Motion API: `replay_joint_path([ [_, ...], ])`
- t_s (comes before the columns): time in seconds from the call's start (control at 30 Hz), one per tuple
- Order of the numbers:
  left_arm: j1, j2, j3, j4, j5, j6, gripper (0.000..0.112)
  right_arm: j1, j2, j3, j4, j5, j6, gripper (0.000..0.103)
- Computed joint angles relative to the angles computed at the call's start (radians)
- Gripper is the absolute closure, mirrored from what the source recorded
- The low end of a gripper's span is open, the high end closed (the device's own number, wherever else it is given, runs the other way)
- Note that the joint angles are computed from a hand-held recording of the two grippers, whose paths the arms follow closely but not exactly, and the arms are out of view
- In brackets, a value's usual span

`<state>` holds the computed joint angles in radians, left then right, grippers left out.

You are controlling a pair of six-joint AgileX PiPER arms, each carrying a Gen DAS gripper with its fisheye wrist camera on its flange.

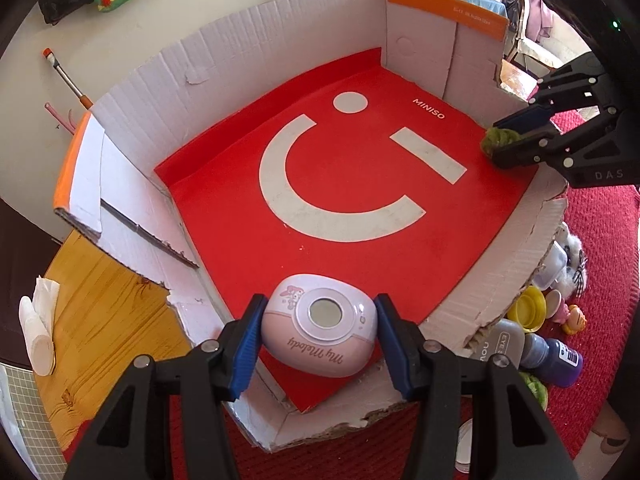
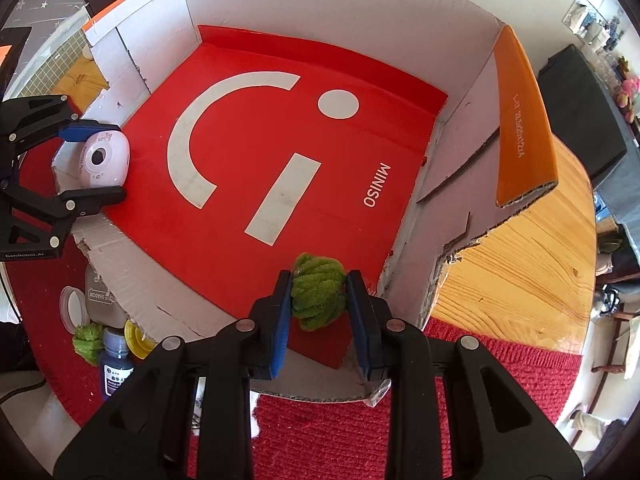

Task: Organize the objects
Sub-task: 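Carry the pink speaker and green yarn ball into the cardboard box with both tools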

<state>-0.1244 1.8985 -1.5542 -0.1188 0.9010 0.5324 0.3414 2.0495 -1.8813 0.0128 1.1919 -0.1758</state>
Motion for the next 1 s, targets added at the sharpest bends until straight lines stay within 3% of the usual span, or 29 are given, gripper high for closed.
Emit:
replay_joint_path([
  [1.0, 0.012, -0.019, 0.024, -0.021, -0.009, 0.032, 0.056, 0.021, -0.146, 0.255, -0.03, -0.098, 0.009, 0.077],
])
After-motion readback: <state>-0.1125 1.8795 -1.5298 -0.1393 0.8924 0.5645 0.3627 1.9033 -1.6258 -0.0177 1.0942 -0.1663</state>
